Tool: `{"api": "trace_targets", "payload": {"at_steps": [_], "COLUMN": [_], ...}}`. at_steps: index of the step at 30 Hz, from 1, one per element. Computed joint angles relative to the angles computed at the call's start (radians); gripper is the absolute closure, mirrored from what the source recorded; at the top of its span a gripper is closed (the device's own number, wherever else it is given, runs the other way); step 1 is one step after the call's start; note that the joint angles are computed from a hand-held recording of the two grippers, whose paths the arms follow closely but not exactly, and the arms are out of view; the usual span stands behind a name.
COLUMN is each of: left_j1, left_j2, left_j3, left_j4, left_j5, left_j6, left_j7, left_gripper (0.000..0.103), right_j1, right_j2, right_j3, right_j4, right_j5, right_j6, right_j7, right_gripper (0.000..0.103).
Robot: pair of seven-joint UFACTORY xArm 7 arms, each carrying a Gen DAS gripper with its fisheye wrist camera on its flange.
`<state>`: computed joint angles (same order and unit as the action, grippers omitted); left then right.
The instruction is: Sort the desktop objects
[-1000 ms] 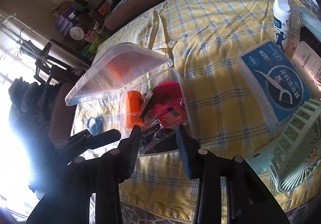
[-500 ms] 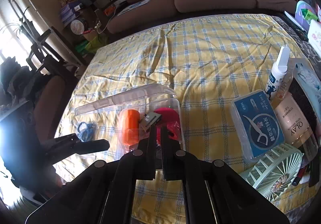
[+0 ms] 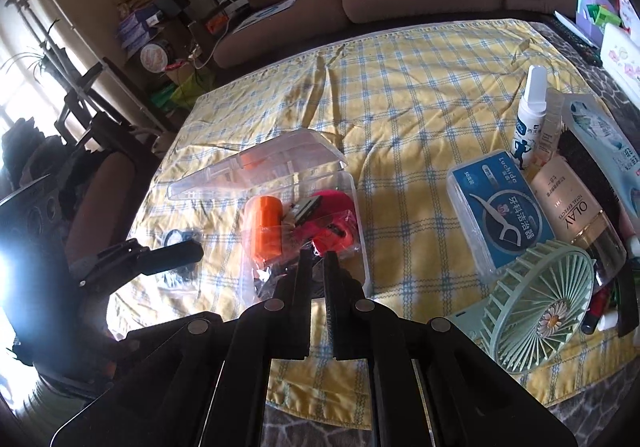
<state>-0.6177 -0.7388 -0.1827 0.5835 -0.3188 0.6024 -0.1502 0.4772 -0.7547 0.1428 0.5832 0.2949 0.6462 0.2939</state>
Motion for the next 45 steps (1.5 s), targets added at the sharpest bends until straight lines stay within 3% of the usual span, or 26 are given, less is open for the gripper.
{"api": "trace_targets", "payload": {"at_steps": [5,9,15,18,20,21,22,26,30,33,35,45], "left_j1": [0.026,0.035,0.036,0.053,0.087,0.098,0.087,0.107,0.102,0.098,0.098,0.05], "left_j2": [-0.026,-0.046,-0.087,-0.143,-0.204,-0.244,-0.281,-0.283,-0.307,-0.268,-0.247,-0.217], "left_j3": [-0.018,-0.024,-0.031,-0.077,-0.148,-0.182,-0.196,-0.281,-0.322,-0.342,-0.36,-0.319], "left_j4": [0.007,0.008,-0.013,-0.047,-0.079,-0.104,-0.134,-0.141,-0.175,-0.155,-0.143,-0.139], "left_j5": [0.022,0.043,0.051,0.067,0.104,0.115,0.108,0.171,0.235,0.295,0.332,0.395], "left_j6": [0.028,0.067,0.105,0.142,0.191,0.205,0.207,0.326,0.313,0.332,0.341,0.34], "left_j7": [-0.041,-0.058,-0.076,-0.145,-0.253,-0.321,-0.375,-0.565,-0.693,-0.742,-0.783,-0.846], "left_gripper": [0.027,0.027,0.027,0.026,0.01,0.0,0.0,0.0,0.0,0.0,0.0,0.0], "right_j1": [-0.008,-0.047,-0.075,-0.067,-0.058,-0.044,-0.036,-0.014,0.009,0.021,0.024,0.025], "right_j2": [-0.013,-0.024,-0.038,-0.085,-0.133,-0.152,-0.168,-0.17,-0.169,-0.178,-0.169,-0.123], "right_j3": [0.021,0.049,0.024,0.042,0.075,0.088,0.107,0.164,0.197,0.206,0.217,0.225], "right_j4": [-0.002,-0.014,-0.06,-0.085,-0.116,-0.132,-0.146,-0.17,-0.211,-0.239,-0.242,-0.206], "right_j5": [-0.018,-0.073,-0.088,-0.103,-0.119,-0.125,-0.136,-0.189,-0.243,-0.273,-0.293,-0.363], "right_j6": [0.018,0.017,-0.001,0.026,0.041,0.049,0.057,0.074,0.012,-0.026,-0.034,0.014], "right_j7": [0.022,0.055,0.104,0.118,0.142,0.148,0.158,0.194,0.215,0.238,0.256,0.297], "right_gripper": [0.088,0.067,0.067,0.067,0.049,0.03,0.028,0.028,0.021,0.016,0.006,0.001]}}
